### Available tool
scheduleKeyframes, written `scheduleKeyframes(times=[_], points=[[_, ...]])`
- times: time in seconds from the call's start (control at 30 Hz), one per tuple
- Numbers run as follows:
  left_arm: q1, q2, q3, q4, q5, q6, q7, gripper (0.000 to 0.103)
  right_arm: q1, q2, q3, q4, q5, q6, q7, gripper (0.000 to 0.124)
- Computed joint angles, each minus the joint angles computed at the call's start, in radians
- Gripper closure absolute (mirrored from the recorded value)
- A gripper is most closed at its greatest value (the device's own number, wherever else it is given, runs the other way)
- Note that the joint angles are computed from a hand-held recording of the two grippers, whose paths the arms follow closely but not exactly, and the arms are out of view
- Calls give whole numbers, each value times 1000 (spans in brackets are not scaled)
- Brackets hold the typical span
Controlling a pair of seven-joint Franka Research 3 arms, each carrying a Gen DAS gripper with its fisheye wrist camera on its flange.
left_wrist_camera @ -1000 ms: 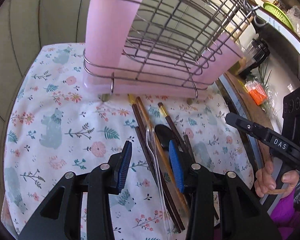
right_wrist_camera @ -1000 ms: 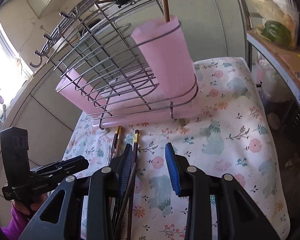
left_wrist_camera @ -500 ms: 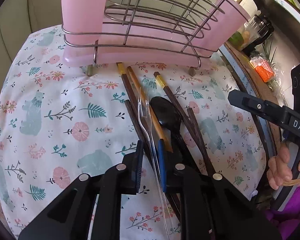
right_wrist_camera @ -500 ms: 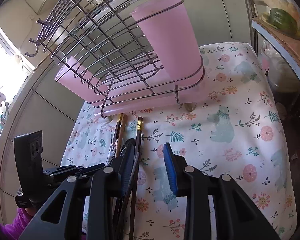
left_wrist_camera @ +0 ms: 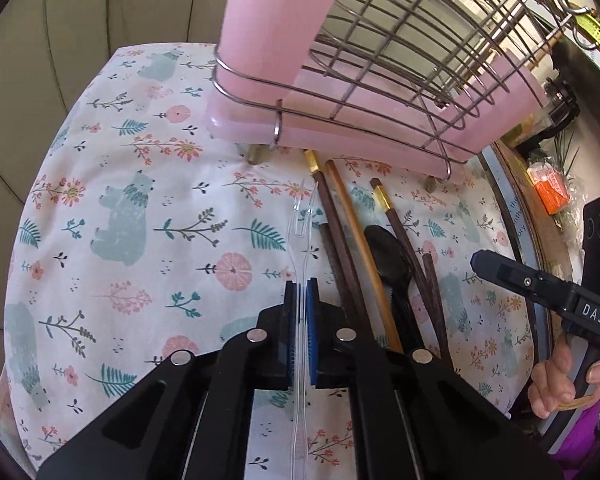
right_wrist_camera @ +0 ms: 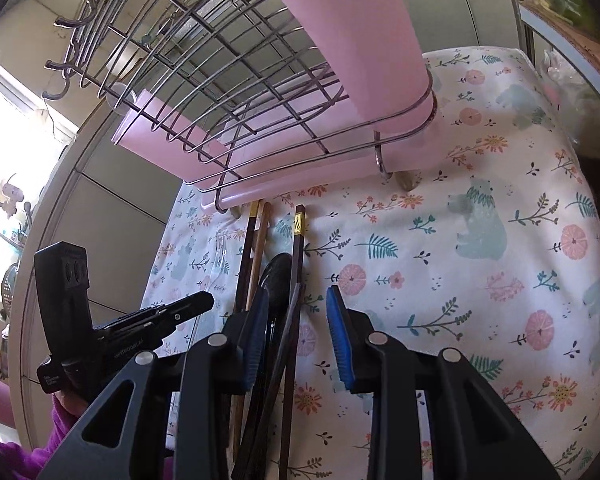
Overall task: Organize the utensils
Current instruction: 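Grasp a clear plastic fork with the left tool while the right tool grasps a chopstick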
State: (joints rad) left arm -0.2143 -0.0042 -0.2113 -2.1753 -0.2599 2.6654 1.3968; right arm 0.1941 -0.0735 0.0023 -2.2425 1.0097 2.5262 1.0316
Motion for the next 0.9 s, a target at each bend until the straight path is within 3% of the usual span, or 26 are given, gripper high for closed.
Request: scheduleKeyframes(times=[0.23, 0.37, 0.5, 0.6, 0.73, 0.9], points=[[14, 26, 5, 39, 71, -83, -50, 99, -12, 53, 1, 46, -6, -95, 38, 99], [23, 48, 3, 87, 75, -150, -39, 99, -17, 80, 10, 68, -20, -117, 55, 101], [30, 78, -2, 141, 79, -215, -22, 99, -19, 99, 17, 82, -44, -122, 70, 114], [32, 97, -6, 179, 104, -257, -17, 98, -20, 110, 22, 88, -52, -123, 74, 115], [31, 123, -11, 215, 138, -277, -14, 98, -20, 112, 27, 89, -51, -114, 62, 117], [34, 118, -18, 195, 135, -233, 2, 99, -18, 93, 28, 71, -22, -78, 32, 117]])
